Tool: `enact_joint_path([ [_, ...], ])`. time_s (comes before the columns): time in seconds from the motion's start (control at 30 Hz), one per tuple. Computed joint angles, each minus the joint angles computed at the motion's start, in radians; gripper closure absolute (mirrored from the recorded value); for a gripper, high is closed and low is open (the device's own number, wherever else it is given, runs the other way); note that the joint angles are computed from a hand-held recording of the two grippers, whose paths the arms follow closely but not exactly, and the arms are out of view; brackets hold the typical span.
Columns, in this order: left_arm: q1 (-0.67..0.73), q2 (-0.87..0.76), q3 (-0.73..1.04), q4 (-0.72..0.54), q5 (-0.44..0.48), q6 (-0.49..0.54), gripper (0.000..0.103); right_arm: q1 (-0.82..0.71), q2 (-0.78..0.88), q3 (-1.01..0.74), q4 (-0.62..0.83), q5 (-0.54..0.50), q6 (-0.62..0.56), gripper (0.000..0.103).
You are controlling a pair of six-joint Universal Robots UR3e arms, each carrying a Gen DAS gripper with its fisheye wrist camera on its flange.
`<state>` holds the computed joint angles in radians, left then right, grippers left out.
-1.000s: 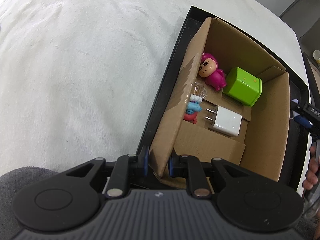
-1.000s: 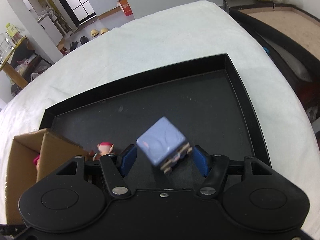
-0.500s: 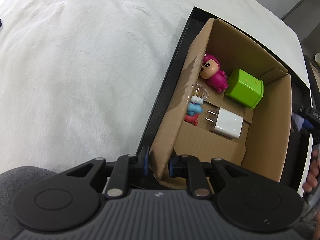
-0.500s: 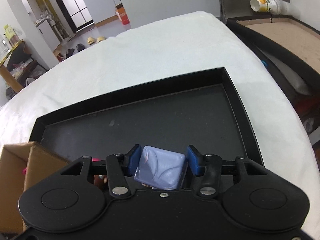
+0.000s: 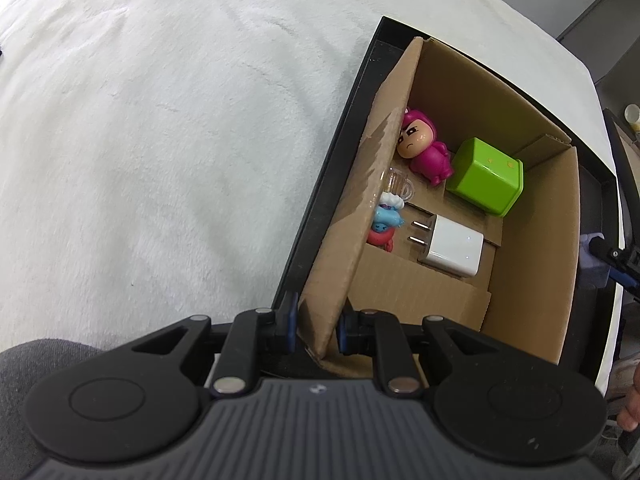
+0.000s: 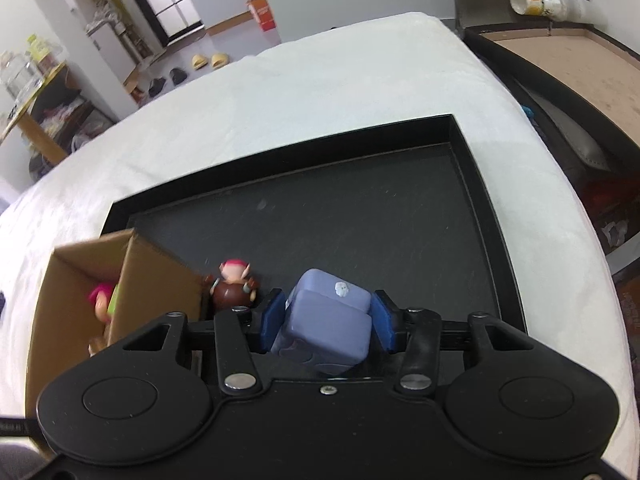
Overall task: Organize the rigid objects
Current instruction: 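Lift the lavender block and carry it over the box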
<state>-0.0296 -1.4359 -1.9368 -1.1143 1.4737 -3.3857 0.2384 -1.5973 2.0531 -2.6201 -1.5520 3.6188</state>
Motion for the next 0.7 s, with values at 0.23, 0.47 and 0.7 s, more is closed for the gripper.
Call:
enact_joint_path([
  [0.23,0.014,0.008,-0.01,0.002,-0.015,0.016,0.085,0.048,-0.038,-0.053,0.085,-0.017,0.039,0.057],
  [0.47,0.028,0.022,-0.026,0.01,-0.03,0.019,0.085,0.113,-0.056,-0.154,0.166,-0.051,0.06,0.057],
  [0.7,0.043,0.048,-0.066,0.041,-0.048,0.02,0.084,0.19,-0.019,-0.283,0.222,-0.099,0.074,0.057],
])
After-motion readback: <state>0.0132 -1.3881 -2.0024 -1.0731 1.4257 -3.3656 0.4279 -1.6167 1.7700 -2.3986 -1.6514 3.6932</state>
